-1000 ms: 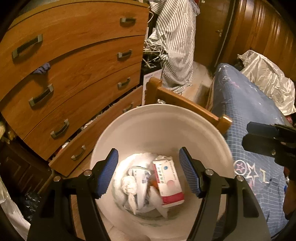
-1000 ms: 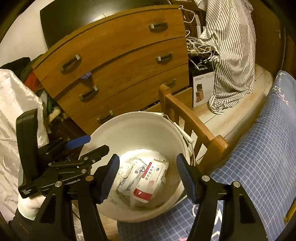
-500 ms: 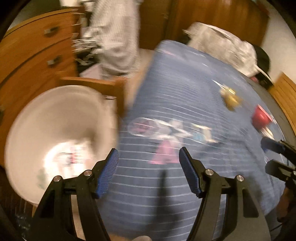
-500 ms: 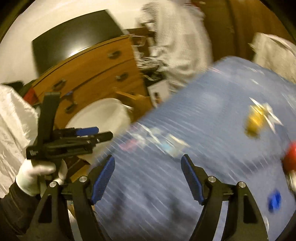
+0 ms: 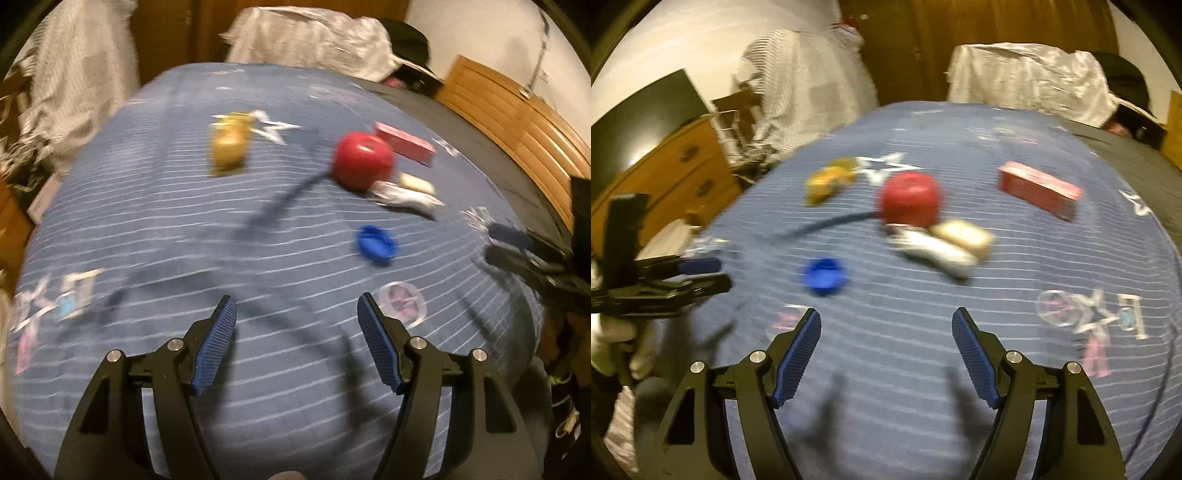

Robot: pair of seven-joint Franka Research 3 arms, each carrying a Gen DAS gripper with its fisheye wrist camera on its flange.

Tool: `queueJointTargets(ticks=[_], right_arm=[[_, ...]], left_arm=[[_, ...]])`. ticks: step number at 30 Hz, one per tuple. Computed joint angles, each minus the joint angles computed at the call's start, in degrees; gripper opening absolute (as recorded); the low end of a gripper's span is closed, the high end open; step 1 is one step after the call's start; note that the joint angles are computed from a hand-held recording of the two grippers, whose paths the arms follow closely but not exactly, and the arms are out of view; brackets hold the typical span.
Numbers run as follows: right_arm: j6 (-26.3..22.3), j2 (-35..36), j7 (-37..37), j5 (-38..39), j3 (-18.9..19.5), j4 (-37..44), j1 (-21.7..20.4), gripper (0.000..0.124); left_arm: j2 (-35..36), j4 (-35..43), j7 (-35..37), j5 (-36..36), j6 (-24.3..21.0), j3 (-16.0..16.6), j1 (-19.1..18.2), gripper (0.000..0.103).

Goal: Collect trash
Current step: 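Move both open tools back over the remaining trash on the bed, then grasp the blue bottle cap with the left tool while the right tool grasps the white mask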

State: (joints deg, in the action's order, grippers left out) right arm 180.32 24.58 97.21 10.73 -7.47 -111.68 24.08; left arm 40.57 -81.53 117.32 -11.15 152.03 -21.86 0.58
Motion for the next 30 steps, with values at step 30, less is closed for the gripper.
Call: queueJointTargets(ticks=[30], right_arm=[[-8.1, -2.7, -1.9, -2.7, 5.8, -2.8, -3.7, 0.03]], left_arm=[[11.8, 17.9, -3.1, 7.9, -7.0, 2.9, -8.0, 0.044]])
